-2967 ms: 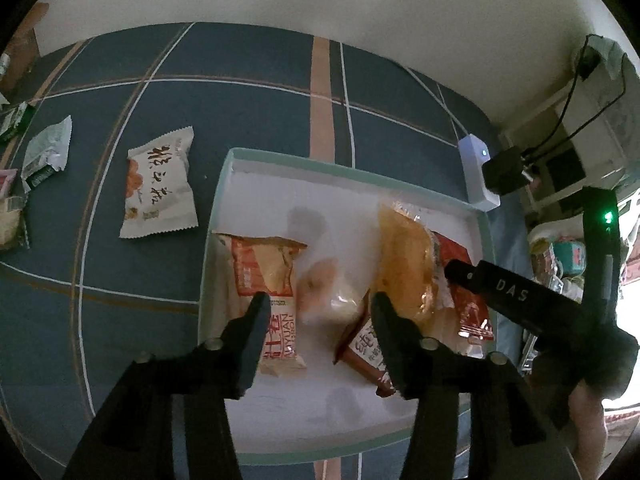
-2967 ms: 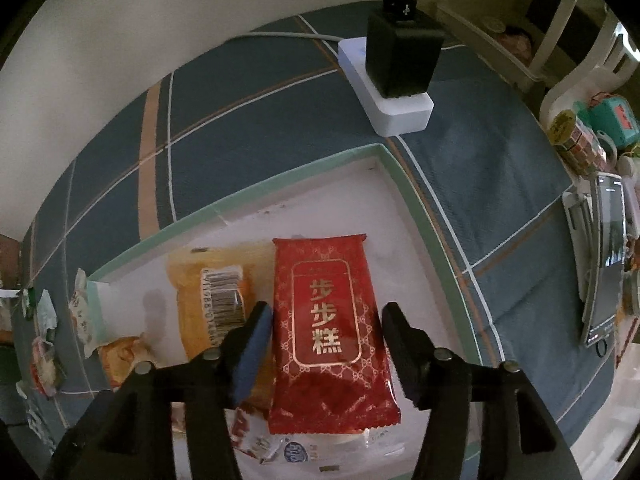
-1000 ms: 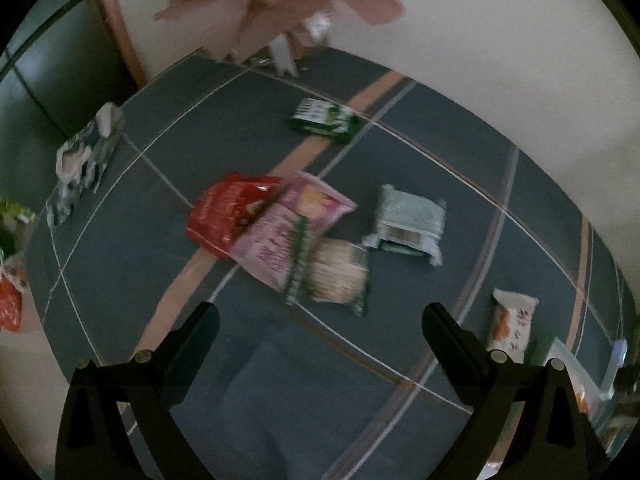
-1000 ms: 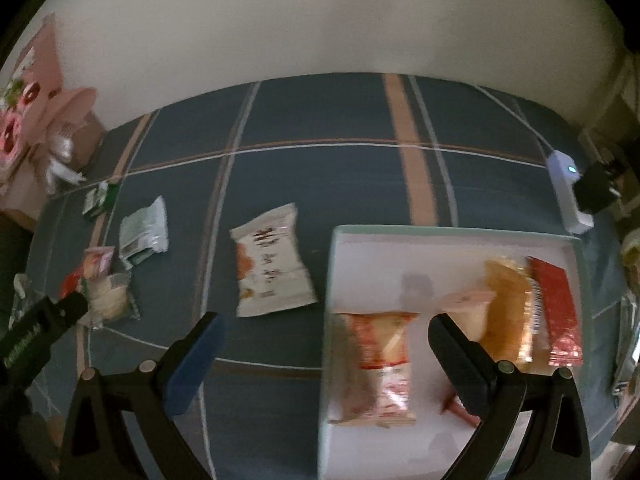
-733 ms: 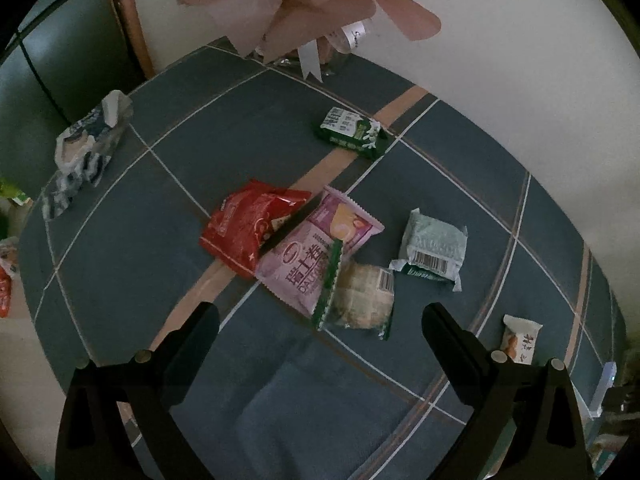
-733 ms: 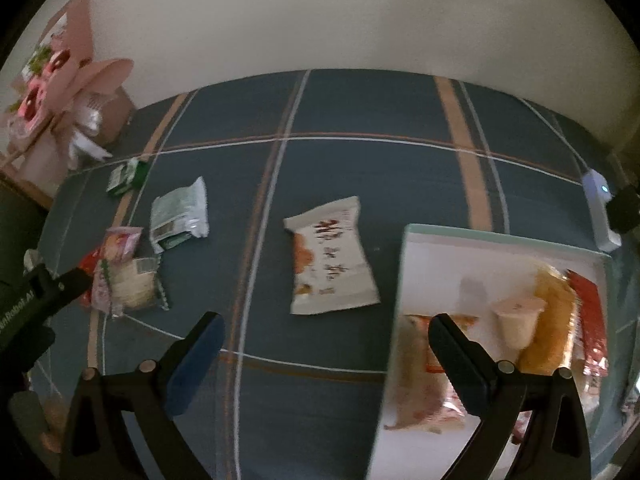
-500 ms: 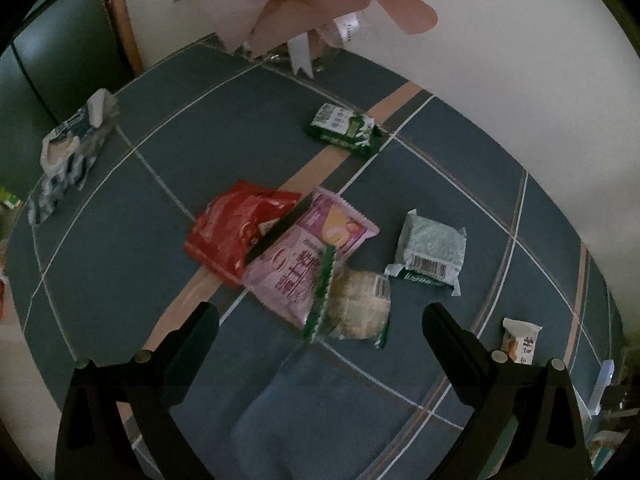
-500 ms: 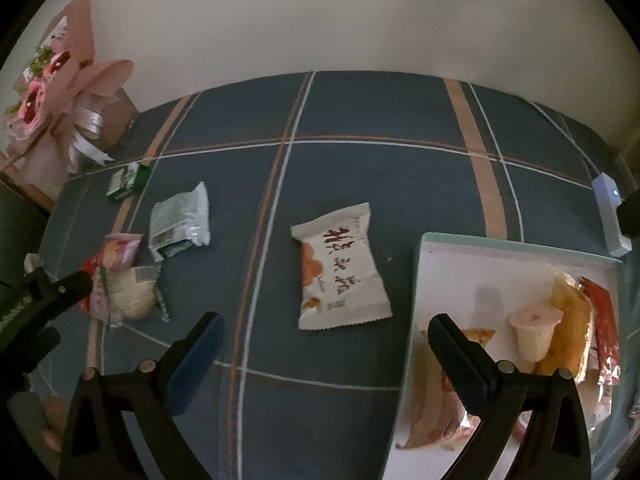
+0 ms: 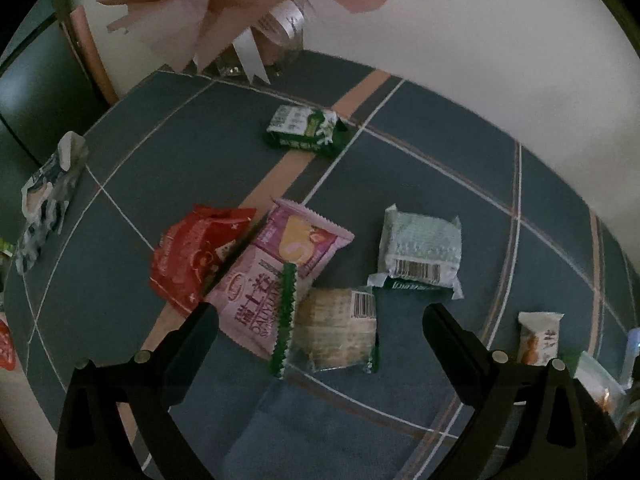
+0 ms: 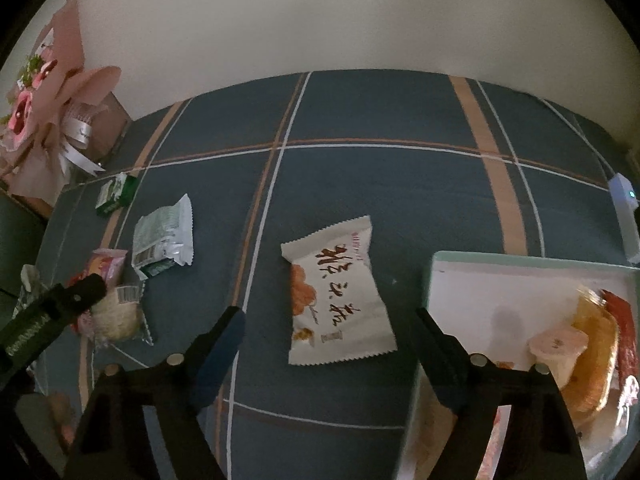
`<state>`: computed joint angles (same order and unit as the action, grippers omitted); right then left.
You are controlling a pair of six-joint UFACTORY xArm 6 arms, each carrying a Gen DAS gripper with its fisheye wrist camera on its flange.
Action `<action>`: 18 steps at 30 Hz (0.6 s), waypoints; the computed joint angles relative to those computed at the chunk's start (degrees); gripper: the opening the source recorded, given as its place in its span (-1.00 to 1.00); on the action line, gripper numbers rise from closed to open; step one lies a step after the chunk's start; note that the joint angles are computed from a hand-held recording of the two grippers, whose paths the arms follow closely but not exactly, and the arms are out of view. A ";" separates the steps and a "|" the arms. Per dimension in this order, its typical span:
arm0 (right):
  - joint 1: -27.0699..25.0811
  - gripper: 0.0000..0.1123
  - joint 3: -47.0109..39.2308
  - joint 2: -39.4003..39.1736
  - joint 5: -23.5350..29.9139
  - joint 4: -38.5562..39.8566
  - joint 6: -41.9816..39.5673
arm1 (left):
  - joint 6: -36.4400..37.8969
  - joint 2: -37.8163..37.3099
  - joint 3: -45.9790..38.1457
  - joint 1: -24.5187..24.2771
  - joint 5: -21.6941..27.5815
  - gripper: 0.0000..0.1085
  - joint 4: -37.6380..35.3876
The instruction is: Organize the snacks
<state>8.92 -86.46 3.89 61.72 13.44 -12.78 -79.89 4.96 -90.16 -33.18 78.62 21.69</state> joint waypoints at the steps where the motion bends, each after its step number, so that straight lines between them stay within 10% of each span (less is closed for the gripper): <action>1: 0.14 0.48 0.09 0.15 -0.14 -0.02 -0.02 | -0.03 0.08 0.29 0.14 -0.34 0.88 -0.35; 18: 1.27 0.38 0.96 2.01 -2.39 -1.43 0.63 | 2.75 2.53 1.70 0.26 -3.88 0.87 -2.03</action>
<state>10.18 -85.50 5.90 59.33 12.01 -12.15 -77.13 7.48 -88.47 -32.93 74.73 19.67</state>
